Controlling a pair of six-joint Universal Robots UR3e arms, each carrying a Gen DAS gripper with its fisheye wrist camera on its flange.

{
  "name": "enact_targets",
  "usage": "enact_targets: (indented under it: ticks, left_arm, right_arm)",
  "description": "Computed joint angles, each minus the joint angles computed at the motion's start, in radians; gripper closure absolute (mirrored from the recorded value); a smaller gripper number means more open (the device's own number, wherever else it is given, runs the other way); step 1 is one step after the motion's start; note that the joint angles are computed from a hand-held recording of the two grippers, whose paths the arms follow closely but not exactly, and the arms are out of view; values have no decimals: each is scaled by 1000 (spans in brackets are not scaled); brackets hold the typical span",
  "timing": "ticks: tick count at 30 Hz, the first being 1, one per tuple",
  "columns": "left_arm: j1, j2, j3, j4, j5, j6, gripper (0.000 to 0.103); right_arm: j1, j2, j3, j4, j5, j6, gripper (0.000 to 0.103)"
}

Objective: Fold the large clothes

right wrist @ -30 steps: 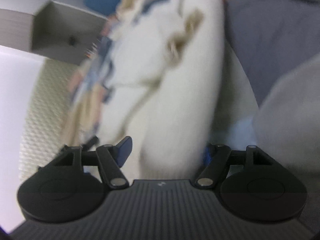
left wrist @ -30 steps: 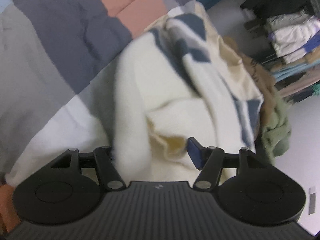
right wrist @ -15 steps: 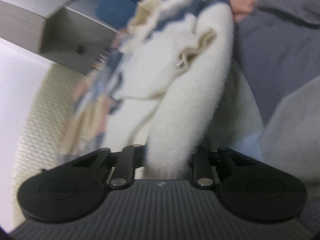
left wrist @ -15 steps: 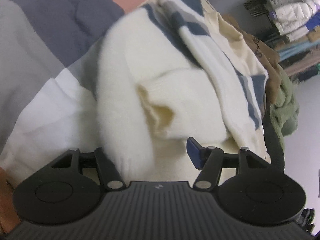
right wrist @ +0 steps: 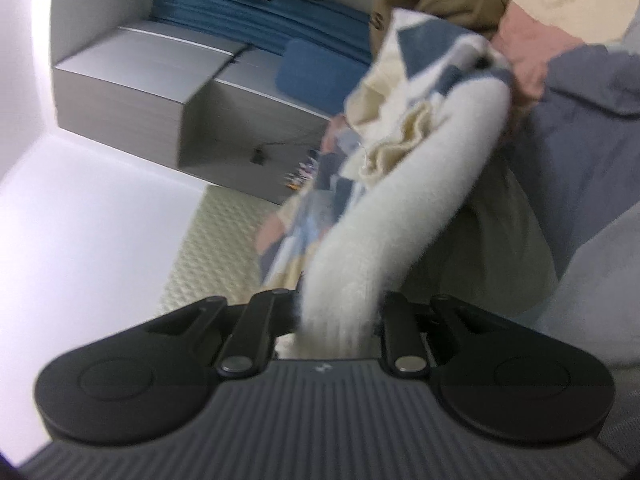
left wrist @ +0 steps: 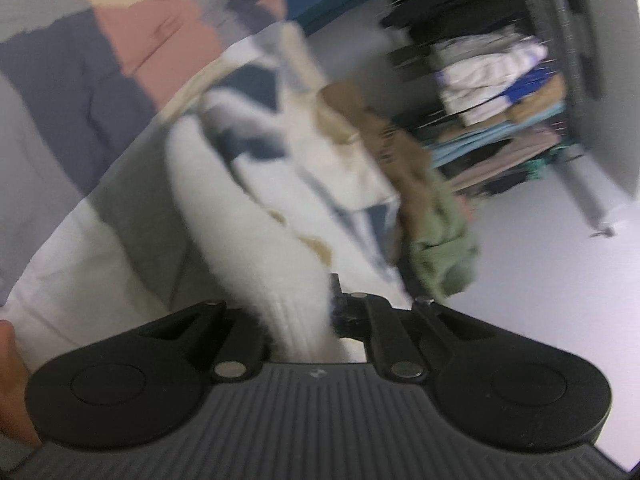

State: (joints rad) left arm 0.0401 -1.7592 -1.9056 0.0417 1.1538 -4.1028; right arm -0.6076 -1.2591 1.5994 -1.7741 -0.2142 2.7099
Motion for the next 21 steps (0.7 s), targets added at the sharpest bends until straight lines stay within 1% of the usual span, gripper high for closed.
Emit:
enact_targets:
  ticks: [1, 2, 3, 6, 7, 10, 12, 14, 16, 18, 19, 21]
  left_arm:
    - [2, 26, -3, 2, -8, -2, 96]
    - [4, 59, -6, -3, -17, -5, 96]
    - [1, 87, -2, -11, -19, -7, 96]
    - [-30, 168, 10, -35, -2, -15, 96]
    - [-41, 192, 15, -44, 5, -17, 96]
    - [-67, 276, 23, -73, 12, -15, 96]
    - [-91, 333, 39, -119, 26, -9, 96]
    - [-130, 365, 71, -160, 59, 5, 96]
    - [-159, 402, 90, -188, 80, 11, 96]
    - [-184, 443, 106, -215, 96, 14, 95]
    - [-192, 465, 110, -229, 100, 14, 95]
    - [-213, 499, 130, -271, 121, 27, 95]
  right_arm:
    - [-12, -15, -27, 114, 11, -80, 84]
    - [-3, -11, -62, 144, 21, -90, 84]
    - [-16, -31, -93, 258, 25, -169, 84]
    - [-49, -59, -260, 666, 23, -437, 84]
    - [-58, -61, -316, 762, 18, -493, 84]
    - [-87, -64, -486, 995, 6, -602, 84]
    - [-103, -48, -601, 1106, -2, -628, 84]
    - [-117, -33, -712, 1212, -11, -655, 84]
    - [-132, -19, -819, 1323, -18, -704, 84]
    - [-157, 8, -945, 1483, -27, -789, 84]
    - [-166, 34, -1036, 1573, -27, -821, 84]
    - [-171, 70, -1149, 1649, -26, -825, 84]
